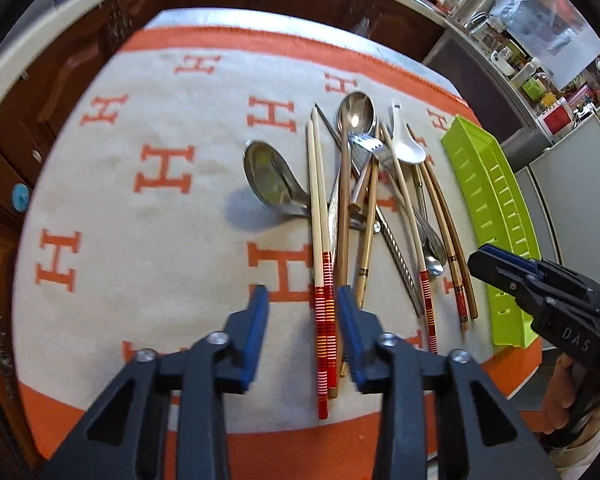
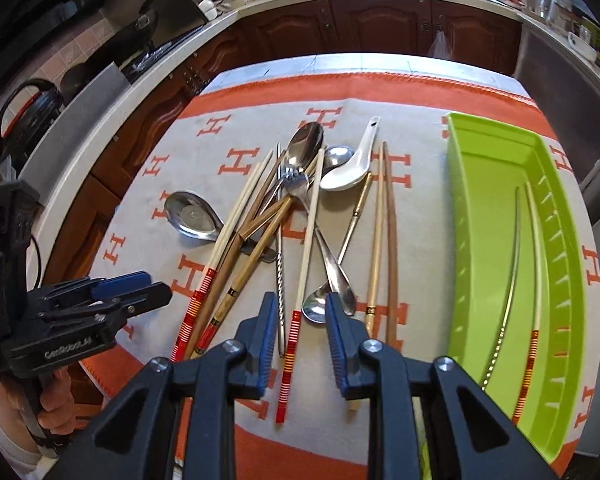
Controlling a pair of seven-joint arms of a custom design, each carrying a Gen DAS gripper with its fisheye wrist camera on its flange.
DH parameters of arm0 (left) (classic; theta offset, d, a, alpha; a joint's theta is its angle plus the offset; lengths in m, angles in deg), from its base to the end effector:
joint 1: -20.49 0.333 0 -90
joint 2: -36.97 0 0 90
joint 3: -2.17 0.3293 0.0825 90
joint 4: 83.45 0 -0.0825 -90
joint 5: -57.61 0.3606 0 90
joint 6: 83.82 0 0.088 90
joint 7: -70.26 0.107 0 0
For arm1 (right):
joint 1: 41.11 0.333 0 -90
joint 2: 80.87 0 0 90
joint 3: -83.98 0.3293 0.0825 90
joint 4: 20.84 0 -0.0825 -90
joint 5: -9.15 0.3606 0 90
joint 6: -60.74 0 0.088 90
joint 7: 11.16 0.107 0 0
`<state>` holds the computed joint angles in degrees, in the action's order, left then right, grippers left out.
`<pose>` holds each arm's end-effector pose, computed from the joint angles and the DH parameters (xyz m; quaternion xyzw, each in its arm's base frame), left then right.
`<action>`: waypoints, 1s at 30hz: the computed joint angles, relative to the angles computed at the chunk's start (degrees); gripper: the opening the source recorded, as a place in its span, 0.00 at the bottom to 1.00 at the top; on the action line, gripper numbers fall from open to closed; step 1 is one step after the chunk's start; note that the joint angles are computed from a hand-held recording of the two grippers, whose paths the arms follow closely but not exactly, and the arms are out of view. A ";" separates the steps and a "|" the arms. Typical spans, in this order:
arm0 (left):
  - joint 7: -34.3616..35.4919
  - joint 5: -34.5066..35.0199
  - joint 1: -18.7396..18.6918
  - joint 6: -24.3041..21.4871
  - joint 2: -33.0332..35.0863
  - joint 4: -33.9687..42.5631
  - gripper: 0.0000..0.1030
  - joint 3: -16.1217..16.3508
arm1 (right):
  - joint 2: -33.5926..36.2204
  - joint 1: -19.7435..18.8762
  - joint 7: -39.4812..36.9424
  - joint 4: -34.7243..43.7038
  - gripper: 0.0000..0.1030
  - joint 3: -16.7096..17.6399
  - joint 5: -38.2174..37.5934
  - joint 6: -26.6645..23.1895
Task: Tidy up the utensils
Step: 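Grasp a striped chopstick with the left tool while the right tool grasps another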
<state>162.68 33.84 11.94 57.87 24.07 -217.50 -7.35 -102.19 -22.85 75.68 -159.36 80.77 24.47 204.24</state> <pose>0.4541 -0.1509 0.4855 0.6616 -0.7162 0.2223 0.0022 0.4277 0.1109 0.5208 -0.7302 0.6356 -0.0544 0.2445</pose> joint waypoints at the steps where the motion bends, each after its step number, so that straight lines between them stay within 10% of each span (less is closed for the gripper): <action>1: 0.73 -1.13 -0.30 -0.23 0.79 0.38 0.21 0.30 | 0.62 0.07 -0.16 0.28 0.17 0.14 -0.25 -0.12; 18: 1.57 -1.78 0.10 -0.92 7.38 5.08 0.16 -0.20 | 10.73 -1.88 -0.61 6.38 0.11 2.41 0.63 -1.16; 30: -10.15 14.83 -0.36 -0.53 9.77 8.17 0.24 -2.32 | 11.21 -2.59 -1.35 5.41 0.07 2.83 2.38 0.35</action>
